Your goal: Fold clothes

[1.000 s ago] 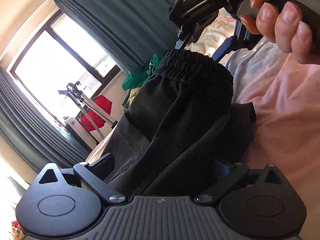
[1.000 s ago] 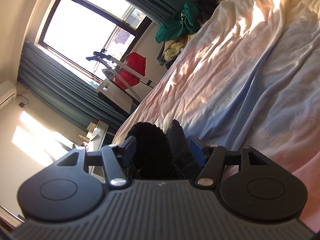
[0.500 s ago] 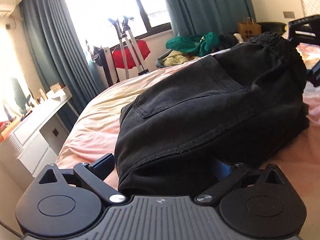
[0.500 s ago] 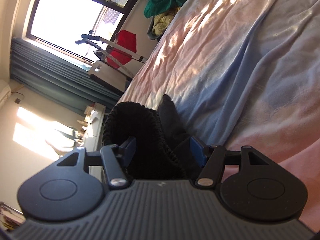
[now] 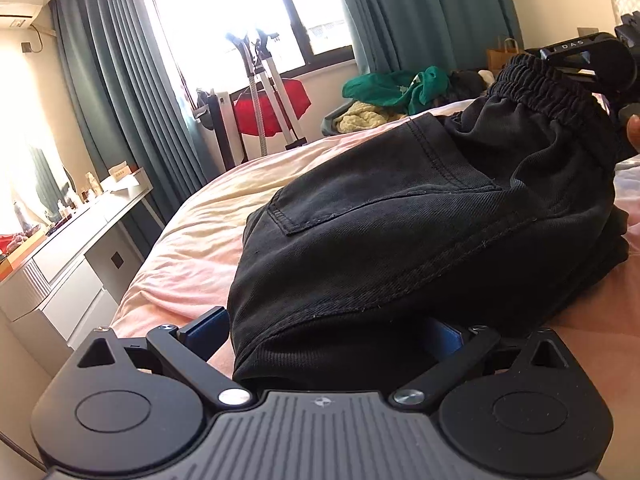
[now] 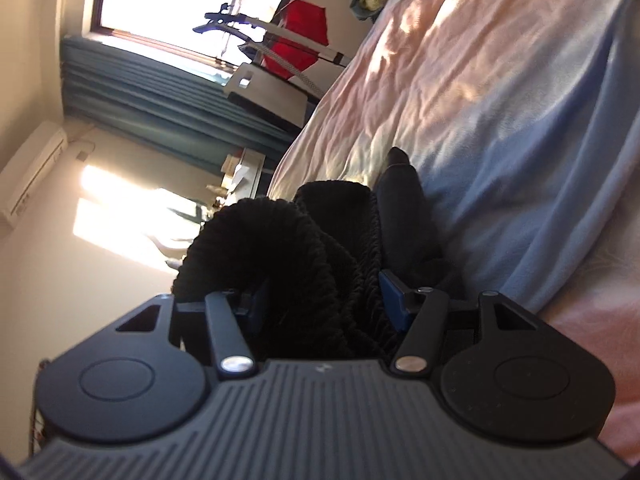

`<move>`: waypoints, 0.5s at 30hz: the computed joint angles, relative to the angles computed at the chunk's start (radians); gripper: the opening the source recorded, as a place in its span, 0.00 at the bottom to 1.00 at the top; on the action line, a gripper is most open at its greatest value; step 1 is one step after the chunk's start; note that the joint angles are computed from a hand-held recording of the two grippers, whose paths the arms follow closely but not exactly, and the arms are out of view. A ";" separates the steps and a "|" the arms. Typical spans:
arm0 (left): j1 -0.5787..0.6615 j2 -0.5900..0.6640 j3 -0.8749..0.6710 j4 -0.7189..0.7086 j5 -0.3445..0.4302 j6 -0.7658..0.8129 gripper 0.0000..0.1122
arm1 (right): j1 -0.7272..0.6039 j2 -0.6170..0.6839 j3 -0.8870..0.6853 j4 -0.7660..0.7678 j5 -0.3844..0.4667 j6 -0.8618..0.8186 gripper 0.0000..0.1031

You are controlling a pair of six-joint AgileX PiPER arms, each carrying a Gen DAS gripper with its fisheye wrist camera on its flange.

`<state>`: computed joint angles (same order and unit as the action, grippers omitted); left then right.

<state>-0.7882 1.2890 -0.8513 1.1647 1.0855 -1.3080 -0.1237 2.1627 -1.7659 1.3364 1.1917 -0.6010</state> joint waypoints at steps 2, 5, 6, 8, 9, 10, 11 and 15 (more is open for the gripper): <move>-0.001 -0.002 0.002 0.002 -0.001 -0.003 0.90 | 0.015 0.001 -0.034 -0.044 -0.003 -0.019 0.58; -0.005 0.003 0.006 0.017 0.004 -0.014 0.90 | 0.024 -0.018 -0.013 -0.066 -0.048 -0.025 0.45; -0.002 0.008 0.006 0.023 0.002 -0.015 0.90 | 0.021 -0.021 -0.002 -0.060 -0.055 -0.021 0.38; 0.000 0.010 0.011 0.039 -0.005 -0.028 0.90 | 0.002 -0.017 0.034 0.005 -0.043 -0.022 0.24; -0.006 -0.002 0.022 0.058 -0.010 -0.054 0.90 | -0.005 -0.017 0.050 0.036 -0.040 -0.025 0.22; -0.013 -0.014 0.034 0.078 -0.016 -0.078 0.90 | -0.007 -0.023 0.063 0.054 -0.044 -0.031 0.21; -0.022 -0.025 0.044 0.099 -0.019 -0.096 0.90 | -0.008 -0.028 0.076 0.073 -0.048 -0.038 0.20; -0.052 -0.037 0.067 0.161 -0.009 -0.133 0.89 | -0.019 -0.076 0.120 0.162 -0.067 -0.082 0.18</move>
<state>-0.8400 1.2523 -0.7847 1.3260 1.0767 -1.4411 -0.1430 2.0864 -1.6457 1.4983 1.1250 -0.6833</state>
